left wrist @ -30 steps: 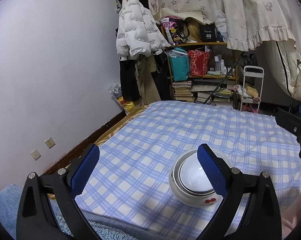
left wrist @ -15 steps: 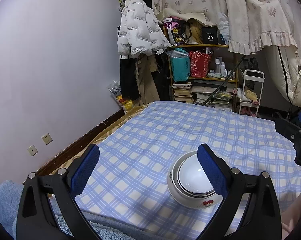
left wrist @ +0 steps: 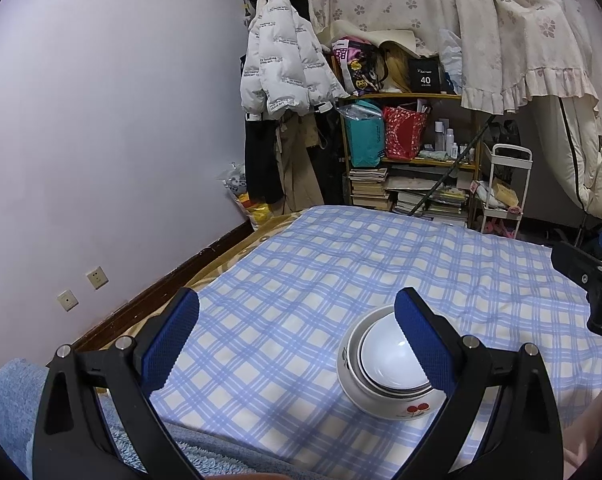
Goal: Organize plates and bowls
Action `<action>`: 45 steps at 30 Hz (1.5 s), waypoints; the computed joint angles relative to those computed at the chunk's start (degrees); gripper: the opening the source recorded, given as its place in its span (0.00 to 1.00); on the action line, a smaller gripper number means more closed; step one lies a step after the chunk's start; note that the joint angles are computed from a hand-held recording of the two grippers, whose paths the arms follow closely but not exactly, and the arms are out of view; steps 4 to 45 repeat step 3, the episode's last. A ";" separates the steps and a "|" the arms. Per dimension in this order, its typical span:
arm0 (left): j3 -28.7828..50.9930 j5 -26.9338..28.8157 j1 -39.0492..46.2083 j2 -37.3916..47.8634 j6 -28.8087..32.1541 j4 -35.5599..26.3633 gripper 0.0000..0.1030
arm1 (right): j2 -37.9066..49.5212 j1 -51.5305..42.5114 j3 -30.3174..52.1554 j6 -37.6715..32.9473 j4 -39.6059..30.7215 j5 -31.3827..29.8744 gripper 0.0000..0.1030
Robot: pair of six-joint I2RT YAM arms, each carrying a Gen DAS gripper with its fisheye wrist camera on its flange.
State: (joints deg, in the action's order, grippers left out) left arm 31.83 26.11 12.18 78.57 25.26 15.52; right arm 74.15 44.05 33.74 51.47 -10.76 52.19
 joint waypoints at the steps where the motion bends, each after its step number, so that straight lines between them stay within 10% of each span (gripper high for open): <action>1: 0.05 0.01 -0.01 0.02 0.00 -0.07 0.94 | 0.15 0.07 0.17 0.06 -0.08 0.15 1.00; 45: -0.10 -0.13 -0.01 -0.10 -0.17 0.25 0.94 | -0.03 0.03 0.06 -0.11 -0.01 -0.05 1.00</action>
